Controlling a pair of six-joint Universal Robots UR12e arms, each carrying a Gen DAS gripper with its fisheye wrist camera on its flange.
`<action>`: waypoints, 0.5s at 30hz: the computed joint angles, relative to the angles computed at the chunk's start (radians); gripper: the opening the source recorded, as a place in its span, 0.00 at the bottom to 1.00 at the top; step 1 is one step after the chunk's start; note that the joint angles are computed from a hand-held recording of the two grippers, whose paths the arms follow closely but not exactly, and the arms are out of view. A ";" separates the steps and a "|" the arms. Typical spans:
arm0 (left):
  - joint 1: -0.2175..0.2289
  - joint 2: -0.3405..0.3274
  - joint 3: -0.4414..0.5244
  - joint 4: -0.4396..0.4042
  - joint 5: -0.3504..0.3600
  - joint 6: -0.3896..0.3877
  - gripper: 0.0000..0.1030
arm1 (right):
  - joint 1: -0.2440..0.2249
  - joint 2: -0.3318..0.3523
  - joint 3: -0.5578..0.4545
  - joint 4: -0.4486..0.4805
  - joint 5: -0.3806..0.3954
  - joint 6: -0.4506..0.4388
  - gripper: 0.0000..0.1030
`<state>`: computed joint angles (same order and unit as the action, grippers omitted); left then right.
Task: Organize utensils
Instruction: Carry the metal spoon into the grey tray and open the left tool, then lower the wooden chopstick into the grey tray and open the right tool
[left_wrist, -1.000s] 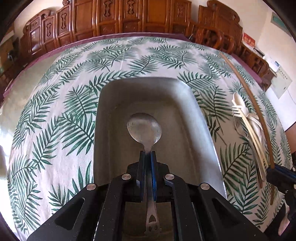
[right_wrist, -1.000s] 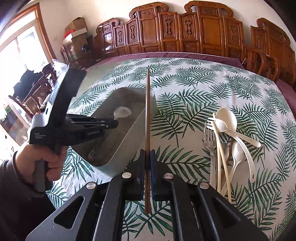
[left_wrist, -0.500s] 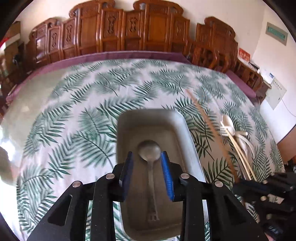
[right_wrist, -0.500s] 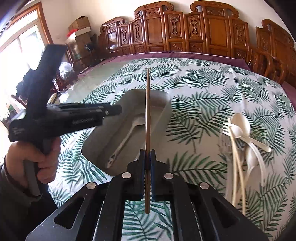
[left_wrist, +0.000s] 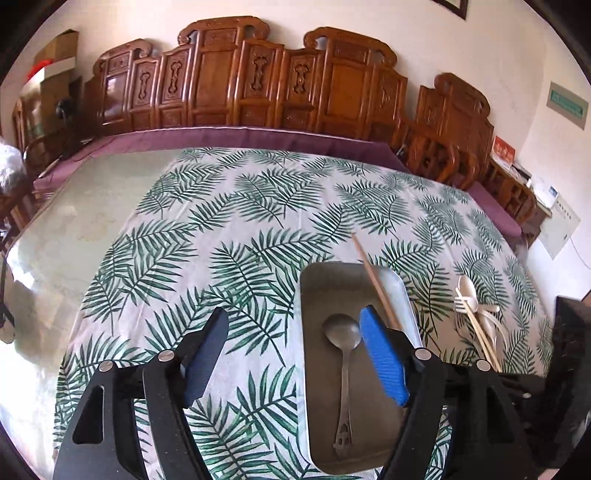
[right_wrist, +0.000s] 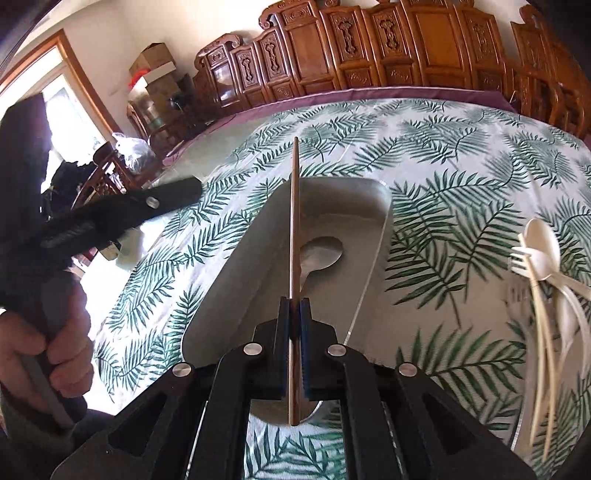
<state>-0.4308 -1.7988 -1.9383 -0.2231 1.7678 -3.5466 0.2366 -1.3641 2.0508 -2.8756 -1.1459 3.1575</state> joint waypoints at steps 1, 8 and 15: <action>0.001 0.002 -0.002 0.003 0.002 -0.003 0.71 | 0.003 0.006 -0.002 -0.003 0.000 0.002 0.06; 0.001 0.003 -0.003 0.001 0.010 -0.014 0.72 | 0.023 0.028 -0.008 0.000 -0.037 -0.015 0.07; -0.006 0.001 0.000 -0.010 0.023 -0.006 0.72 | 0.008 0.002 0.016 -0.036 -0.025 -0.047 0.10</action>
